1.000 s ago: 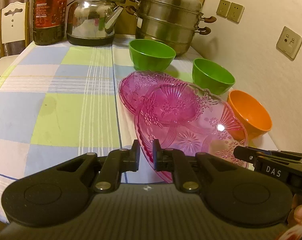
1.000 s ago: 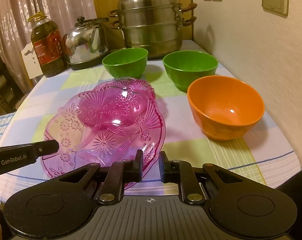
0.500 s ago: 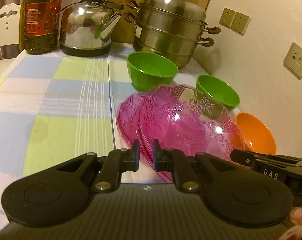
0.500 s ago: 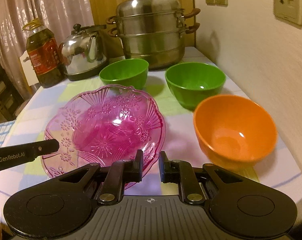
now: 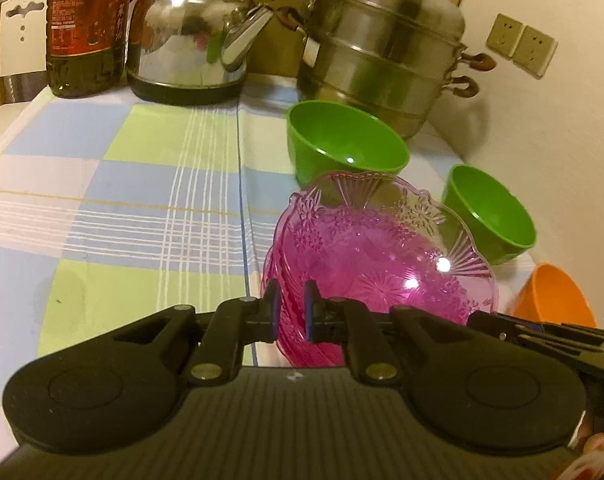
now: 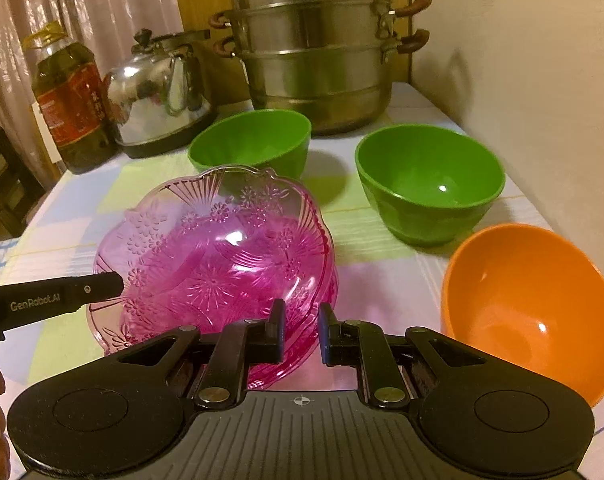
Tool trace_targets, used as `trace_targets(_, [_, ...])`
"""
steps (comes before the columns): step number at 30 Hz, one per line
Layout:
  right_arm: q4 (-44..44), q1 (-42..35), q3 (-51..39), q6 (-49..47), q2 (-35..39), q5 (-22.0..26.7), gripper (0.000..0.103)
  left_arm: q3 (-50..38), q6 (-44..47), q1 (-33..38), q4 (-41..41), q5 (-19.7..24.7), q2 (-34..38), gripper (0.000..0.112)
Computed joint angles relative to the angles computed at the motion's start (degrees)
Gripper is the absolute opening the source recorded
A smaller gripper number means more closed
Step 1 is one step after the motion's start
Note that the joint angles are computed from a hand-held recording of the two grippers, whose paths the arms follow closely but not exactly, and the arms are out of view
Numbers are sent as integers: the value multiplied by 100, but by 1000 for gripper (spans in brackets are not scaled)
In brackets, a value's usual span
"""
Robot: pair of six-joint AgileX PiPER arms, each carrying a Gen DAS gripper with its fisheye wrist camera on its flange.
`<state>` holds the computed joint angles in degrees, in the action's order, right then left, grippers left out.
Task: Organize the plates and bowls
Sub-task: 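Open both grippers to release the plate stack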
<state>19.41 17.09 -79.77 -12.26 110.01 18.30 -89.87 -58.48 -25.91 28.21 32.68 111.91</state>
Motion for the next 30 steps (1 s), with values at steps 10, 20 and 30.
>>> trace_targets(10, [-544, 69, -330, 405, 279, 126, 17, -179, 43, -37, 26, 210, 206, 10])
trace_targets(20, [-940, 149, -341, 765, 325, 73, 17, -273, 60, -57, 76, 289, 261, 11])
trace_targets(30, [-1265, 143, -214, 1316, 299, -133, 45, -278, -182, -104, 300, 434, 273, 29])
